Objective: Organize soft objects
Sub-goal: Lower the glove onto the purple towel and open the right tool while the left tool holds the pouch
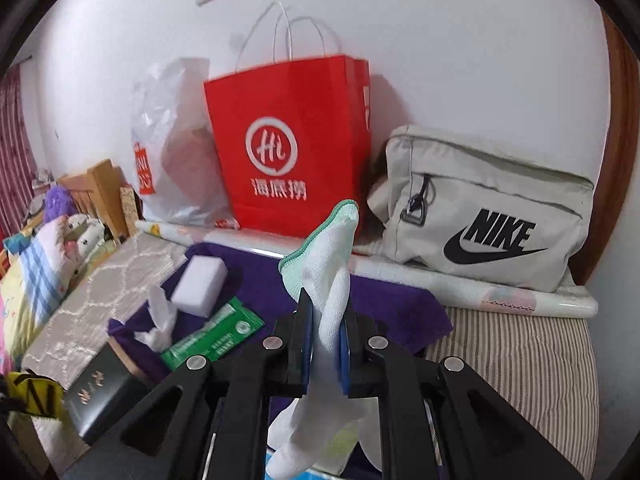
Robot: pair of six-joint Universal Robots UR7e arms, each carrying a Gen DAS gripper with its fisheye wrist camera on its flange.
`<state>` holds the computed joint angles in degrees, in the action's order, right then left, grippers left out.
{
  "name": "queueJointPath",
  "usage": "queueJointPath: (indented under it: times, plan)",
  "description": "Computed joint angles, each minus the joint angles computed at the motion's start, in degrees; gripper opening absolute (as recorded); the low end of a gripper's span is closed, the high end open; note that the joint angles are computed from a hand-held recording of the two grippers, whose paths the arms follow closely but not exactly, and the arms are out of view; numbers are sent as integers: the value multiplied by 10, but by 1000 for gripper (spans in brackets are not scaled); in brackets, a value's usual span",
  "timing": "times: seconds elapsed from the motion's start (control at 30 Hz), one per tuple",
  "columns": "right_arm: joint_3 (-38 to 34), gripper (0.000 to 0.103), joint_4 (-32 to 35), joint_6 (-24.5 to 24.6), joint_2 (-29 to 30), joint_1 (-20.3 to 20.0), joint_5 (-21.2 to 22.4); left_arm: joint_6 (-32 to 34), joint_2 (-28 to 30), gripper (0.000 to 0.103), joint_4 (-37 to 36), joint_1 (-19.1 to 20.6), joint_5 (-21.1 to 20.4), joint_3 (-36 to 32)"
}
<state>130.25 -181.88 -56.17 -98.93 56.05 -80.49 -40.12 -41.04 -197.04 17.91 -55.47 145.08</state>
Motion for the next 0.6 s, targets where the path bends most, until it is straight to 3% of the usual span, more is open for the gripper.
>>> queueJointPath:
  times: [0.3,0.33,0.4,0.47,0.6]
  plan:
    - [-7,14,3,-16,30,0,-35,28,15,21,-20,23,-4,-16]
    - [-7,18,6,-17,29,1,-36,30,14,21,-19,21,-2,-16]
    - [-8,36,18,-14,23,0,-33,32,12,21,-22,16,6,-14]
    - [-4,61,11,-13,17,-4,-20,32,8,21,-20,14,10,-13]
    - [8,62,-18,-13,6,-4,-13,28,0,21,-17,8,18,-10]
